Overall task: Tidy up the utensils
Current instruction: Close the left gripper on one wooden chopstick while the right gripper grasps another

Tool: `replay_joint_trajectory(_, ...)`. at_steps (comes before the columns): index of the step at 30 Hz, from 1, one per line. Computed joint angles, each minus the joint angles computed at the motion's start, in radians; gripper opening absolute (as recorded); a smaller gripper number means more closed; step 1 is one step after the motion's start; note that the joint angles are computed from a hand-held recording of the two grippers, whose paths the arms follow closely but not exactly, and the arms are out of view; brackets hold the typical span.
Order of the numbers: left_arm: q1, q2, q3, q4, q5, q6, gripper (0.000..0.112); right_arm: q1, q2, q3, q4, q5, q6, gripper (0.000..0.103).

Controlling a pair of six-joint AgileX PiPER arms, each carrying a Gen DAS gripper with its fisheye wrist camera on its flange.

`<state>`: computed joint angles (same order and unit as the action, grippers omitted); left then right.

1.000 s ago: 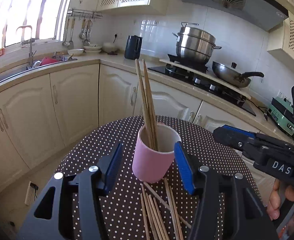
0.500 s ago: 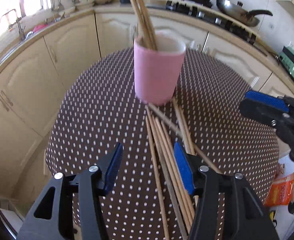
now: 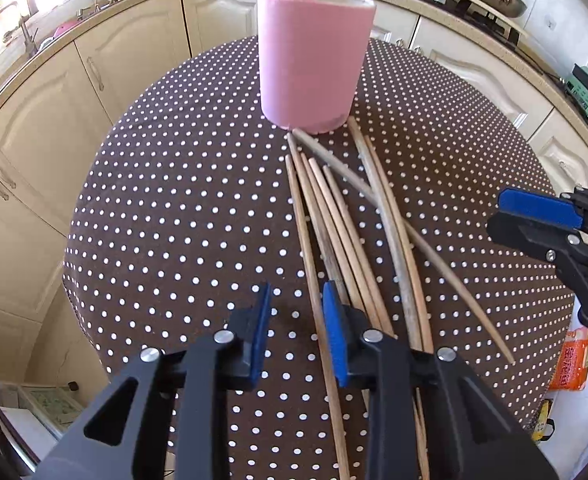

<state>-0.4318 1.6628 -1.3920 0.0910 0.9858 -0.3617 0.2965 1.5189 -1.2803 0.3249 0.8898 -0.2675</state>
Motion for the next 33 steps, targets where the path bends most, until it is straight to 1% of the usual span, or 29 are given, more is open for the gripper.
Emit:
replay_joint_trajectory(3, -0.017, 0.020, 0.006, 0.025, -0.028, -0.024, 0.025, -0.004, 0.009, 0.007, 0.002, 0.000, -0.004, 0.028)
replay_joint_trajectory(5, -0.024, 0.032, 0.001, 0.042, -0.031, -0.037, 0.025, -0.005, 0.018, 0.009, -0.003, -0.002, -0.005, 0.028)
replay_joint_trajectory(7, -0.041, 0.047, -0.008, 0.090, -0.026, -0.070, 0.014, -0.003, 0.036, 0.003, -0.011, 0.002, 0.000, 0.028)
replay_joint_trajectory(8, -0.046, 0.053, -0.020, 0.105, -0.016, -0.082, 0.007, -0.002, 0.044, -0.001, -0.015, 0.005, 0.003, 0.028)
replay_joint_trajectory(13, -0.024, 0.048, 0.001, 0.083, -0.051, -0.084, 0.005, 0.014, 0.089, -0.026, -0.032, 0.019, 0.006, 0.028)
replay_joint_trajectory(15, -0.027, 0.043, 0.015, 0.114, -0.054, -0.117, 0.005, 0.025, 0.111, -0.041, -0.043, 0.025, 0.011, 0.028)
replay_joint_trajectory(17, -0.003, 0.017, 0.059, 0.101, -0.081, -0.104, 0.005, 0.045, 0.132, -0.057, -0.065, 0.025, 0.030, 0.028)
replay_joint_trajectory(21, 0.009, 0.004, 0.085, 0.099, -0.098, -0.106, 0.005, 0.076, 0.171, -0.094, -0.089, 0.035, 0.050, 0.028)
replay_joint_trajectory(25, 0.015, 0.000, 0.090, 0.094, -0.105, -0.101, 0.005, 0.129, 0.213, -0.151, -0.176, 0.049, 0.116, 0.028)
replay_joint_trajectory(27, 0.012, 0.006, 0.091, 0.093, -0.113, -0.105, 0.005, 0.141, 0.237, -0.186, -0.187, 0.064, 0.129, 0.028)
replay_joint_trajectory(28, 0.017, -0.002, 0.085, 0.083, -0.102, -0.095, 0.005, 0.150, 0.249, -0.204, -0.199, 0.068, 0.141, 0.028)
replay_joint_trajectory(31, 0.026, -0.004, 0.089, 0.064, -0.112, -0.083, 0.005, 0.165, 0.281, -0.248, -0.215, 0.089, 0.153, 0.012)
replay_joint_trajectory(33, 0.033, -0.004, 0.092, 0.058, -0.117, -0.072, 0.005, 0.166, 0.288, -0.259, -0.221, 0.107, 0.151, 0.008)
